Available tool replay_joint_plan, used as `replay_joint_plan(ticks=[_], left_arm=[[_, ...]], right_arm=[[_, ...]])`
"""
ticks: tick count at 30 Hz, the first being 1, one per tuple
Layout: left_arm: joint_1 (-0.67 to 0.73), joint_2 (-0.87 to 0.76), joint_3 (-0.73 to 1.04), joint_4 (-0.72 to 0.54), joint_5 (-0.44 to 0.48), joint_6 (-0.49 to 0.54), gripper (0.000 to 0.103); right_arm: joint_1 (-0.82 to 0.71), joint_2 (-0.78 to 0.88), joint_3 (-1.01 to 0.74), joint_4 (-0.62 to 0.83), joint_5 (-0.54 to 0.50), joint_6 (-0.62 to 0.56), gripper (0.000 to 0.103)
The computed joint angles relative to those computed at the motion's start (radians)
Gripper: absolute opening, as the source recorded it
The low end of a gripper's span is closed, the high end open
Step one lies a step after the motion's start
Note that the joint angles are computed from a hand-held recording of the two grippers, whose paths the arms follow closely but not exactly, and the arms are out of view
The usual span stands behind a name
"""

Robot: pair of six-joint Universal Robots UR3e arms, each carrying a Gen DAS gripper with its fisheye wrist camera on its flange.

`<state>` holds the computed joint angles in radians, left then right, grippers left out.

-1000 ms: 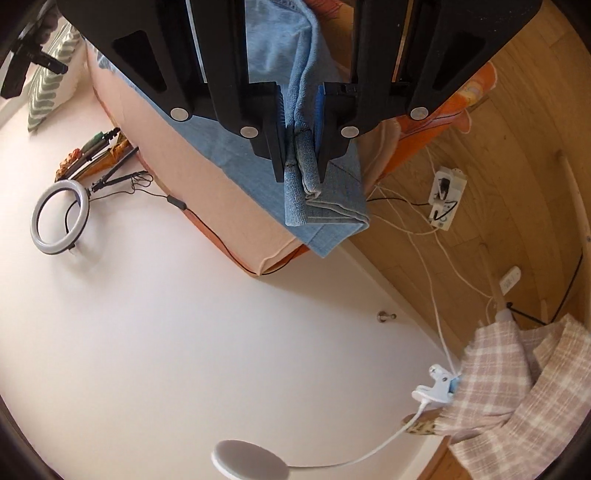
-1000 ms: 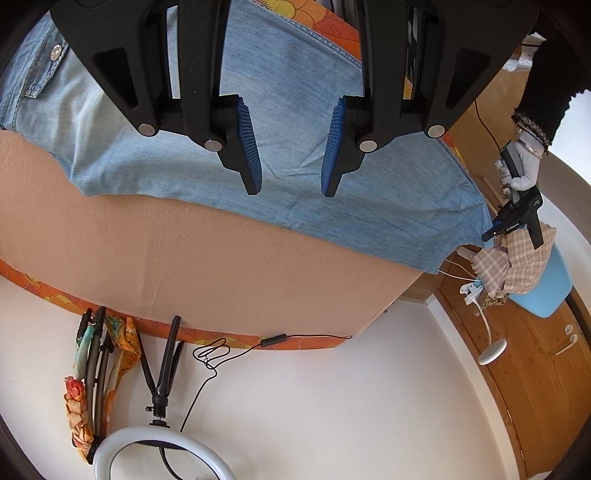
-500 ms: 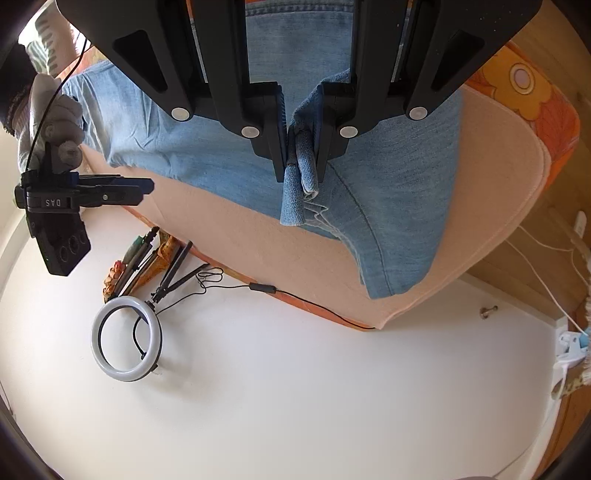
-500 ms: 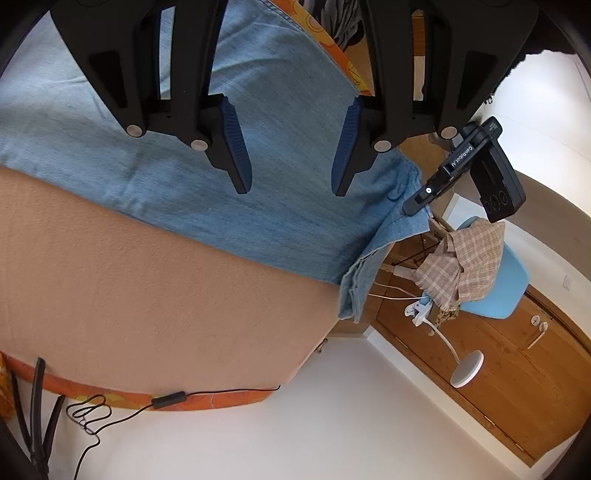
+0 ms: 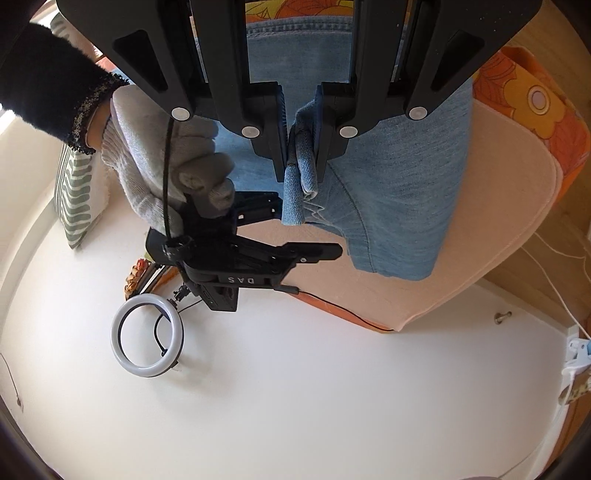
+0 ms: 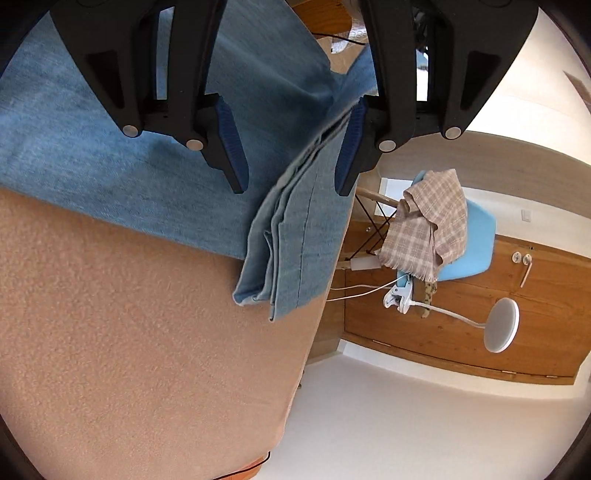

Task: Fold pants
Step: 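Close the right gripper on the hem beside the left gripper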

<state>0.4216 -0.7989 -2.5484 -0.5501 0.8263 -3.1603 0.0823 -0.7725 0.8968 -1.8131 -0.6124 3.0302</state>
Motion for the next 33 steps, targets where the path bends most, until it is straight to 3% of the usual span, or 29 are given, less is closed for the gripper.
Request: replay_joint_plan(ticks=[4, 7, 11, 13, 18, 21, 22, 23, 25, 30, 33], left_arm=[[-0.039, -0.038, 0.0, 0.037, 0.018, -0.012, 0.009], [-0.063, -0.061, 0.002, 0.063, 0.039, -0.021, 0.009], [0.007, 0.042, -0.007, -0.029, -0.011, -0.009, 0.009], [0.066, 0.105, -0.01, -0.107, -0.054, 0.016, 0.009], [0.094, 0.131, 0.003, -0.175, -0.092, 0.048, 0.009], [0.041, 0.087, 0.013, -0.135, -0.055, 0.045, 0.009], [0.021, 0.075, 0.013, -0.113, -0.036, 0.038, 0.009], [0.006, 0.062, 0.014, -0.096, -0.021, 0.029, 0.009], [-0.004, 0.059, 0.013, -0.09, -0.015, 0.017, 0.009], [-0.09, -0.025, 0.019, 0.01, 0.023, -0.022, 0.009], [-0.211, -0.15, 0.039, 0.162, 0.08, -0.09, 0.009]], right_arm=[[0.023, 0.06, -0.099, -0.039, -0.016, 0.072, 0.051], [0.044, 0.089, -0.187, 0.001, -0.059, 0.065, 0.042], [0.059, 0.081, -0.195, 0.005, -0.13, 0.081, 0.042], [0.057, 0.051, -0.142, -0.012, -0.156, 0.097, 0.049], [0.022, 0.016, -0.043, 0.01, -0.052, 0.049, 0.052], [0.034, 0.063, -0.091, -0.048, -0.058, 0.122, 0.052], [0.042, 0.07, -0.096, -0.073, -0.068, 0.135, 0.049], [0.054, 0.065, -0.093, -0.102, -0.101, 0.145, 0.033], [0.064, 0.029, -0.061, -0.138, -0.159, 0.112, 0.016], [0.036, -0.138, 0.152, -0.27, -0.214, 0.061, 0.011], [0.001, -0.24, 0.243, -0.292, -0.237, 0.017, 0.01]])
